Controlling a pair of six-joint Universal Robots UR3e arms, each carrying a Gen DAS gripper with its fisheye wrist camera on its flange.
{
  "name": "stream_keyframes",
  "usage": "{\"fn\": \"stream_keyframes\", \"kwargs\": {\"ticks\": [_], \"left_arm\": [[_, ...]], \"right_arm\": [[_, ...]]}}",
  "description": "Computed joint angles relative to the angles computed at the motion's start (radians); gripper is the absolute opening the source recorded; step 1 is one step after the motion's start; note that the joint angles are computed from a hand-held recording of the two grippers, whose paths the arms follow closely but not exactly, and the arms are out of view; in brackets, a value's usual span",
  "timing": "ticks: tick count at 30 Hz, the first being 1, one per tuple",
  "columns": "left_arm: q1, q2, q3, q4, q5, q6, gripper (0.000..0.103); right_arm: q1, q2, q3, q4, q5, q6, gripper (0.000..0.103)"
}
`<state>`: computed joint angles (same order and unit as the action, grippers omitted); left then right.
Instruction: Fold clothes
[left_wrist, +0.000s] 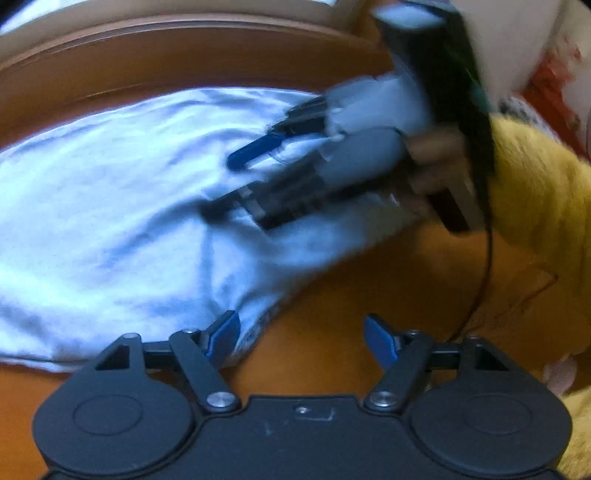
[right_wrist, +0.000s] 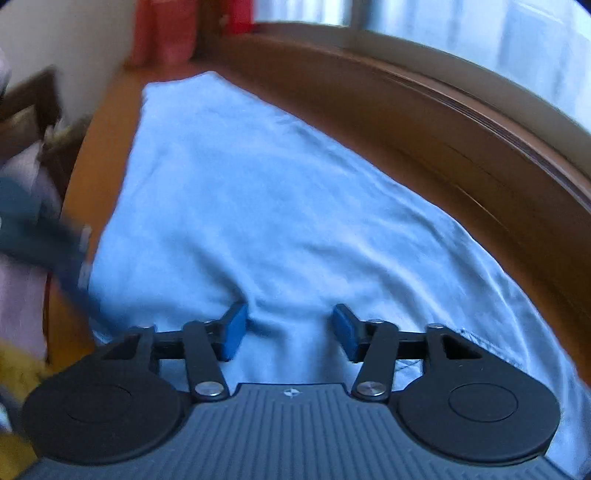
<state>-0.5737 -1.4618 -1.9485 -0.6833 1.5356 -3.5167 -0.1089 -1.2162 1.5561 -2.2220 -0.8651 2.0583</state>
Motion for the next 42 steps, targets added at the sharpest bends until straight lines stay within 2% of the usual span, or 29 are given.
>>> {"fn": "stream_keyframes", "kwargs": {"ticks": [3,4,7,9,13,15,18,20,21,23,25,28,29,30,32,33,34,35,37,39,42], "left_arm": [[-0.007,-0.003,0.001,-0.005,0.003,-0.009,0.071],[-0.002,0.001,-0.006,-0.001,-0.005,-0.016,0.072],[0.006,0.028,-0.024,-0.009,-0.022,-0.030,0.072],[-0.021,0.015,-0.006,-0.016,0.002,-0.042,0.073],[-0.051,0.012,0.003,-0.020,0.024,-0.054,0.073],[-0.019,0.007,0.008,-0.018,0.002,-0.041,0.073],[-0.019,0.014,0.013,-0.033,0.005,-0.041,0.073],[-0.025,-0.009,0.042,-0.042,0.014,-0.041,0.073],[-0.027,-0.011,0.044,-0.045,0.017,-0.036,0.073],[-0.034,-0.031,0.074,-0.059,0.024,-0.039,0.073],[-0.034,-0.030,0.081,-0.073,0.024,-0.033,0.073],[-0.042,-0.023,0.080,-0.085,0.034,-0.023,0.073],[-0.047,-0.031,0.089,-0.089,0.041,-0.023,0.073],[-0.052,-0.040,0.098,-0.093,0.048,-0.025,0.073],[-0.052,-0.039,0.099,-0.095,0.048,-0.023,0.073],[-0.049,-0.046,0.107,-0.096,0.045,-0.027,0.073],[-0.049,-0.047,0.107,-0.093,0.044,-0.029,0.073],[-0.048,-0.048,0.106,-0.090,0.043,-0.031,0.073],[-0.051,-0.051,0.105,-0.086,0.046,-0.032,0.073],[-0.054,-0.054,0.109,-0.087,0.049,-0.029,0.074],[-0.051,-0.054,0.107,-0.082,0.043,-0.027,0.076]], "right_arm": [[0.000,0.062,-0.034,-0.092,0.004,0.149,0.054],[-0.006,0.077,-0.044,-0.105,0.014,0.177,0.049],[-0.018,0.110,-0.063,-0.152,0.032,0.263,0.046],[-0.009,0.119,-0.022,-0.315,-0.015,0.365,0.044],[-0.029,0.133,-0.037,-0.341,0.005,0.519,0.044],[-0.032,0.084,0.032,-0.409,-0.021,0.506,0.046],[-0.072,0.005,0.100,-0.328,0.014,0.365,0.051],[-0.049,0.005,0.121,-0.360,-0.086,0.315,0.050],[-0.046,0.027,0.117,-0.394,-0.104,0.316,0.055],[-0.053,0.092,0.044,-0.405,-0.086,0.389,0.056],[-0.048,0.161,-0.044,-0.427,-0.099,0.495,0.043],[0.004,0.238,-0.143,-0.537,-0.269,0.717,0.040],[0.007,0.242,-0.151,-0.554,-0.268,0.749,0.040],[-0.004,0.235,-0.164,-0.506,-0.183,0.733,0.040],[-0.004,0.231,-0.207,-0.361,-0.055,0.641,0.040],[0.012,0.239,-0.231,-0.307,-0.038,0.586,0.040],[0.039,0.257,-0.253,-0.292,-0.060,0.546,0.040],[0.076,0.294,-0.287,-0.312,-0.124,0.526,0.040],[0.104,0.358,-0.311,-0.441,-0.166,0.528,0.039],[0.122,0.446,-0.443,-0.449,-0.242,0.618,0.055],[0.133,0.516,-0.578,-0.440,-0.384,0.769,0.055]]}}
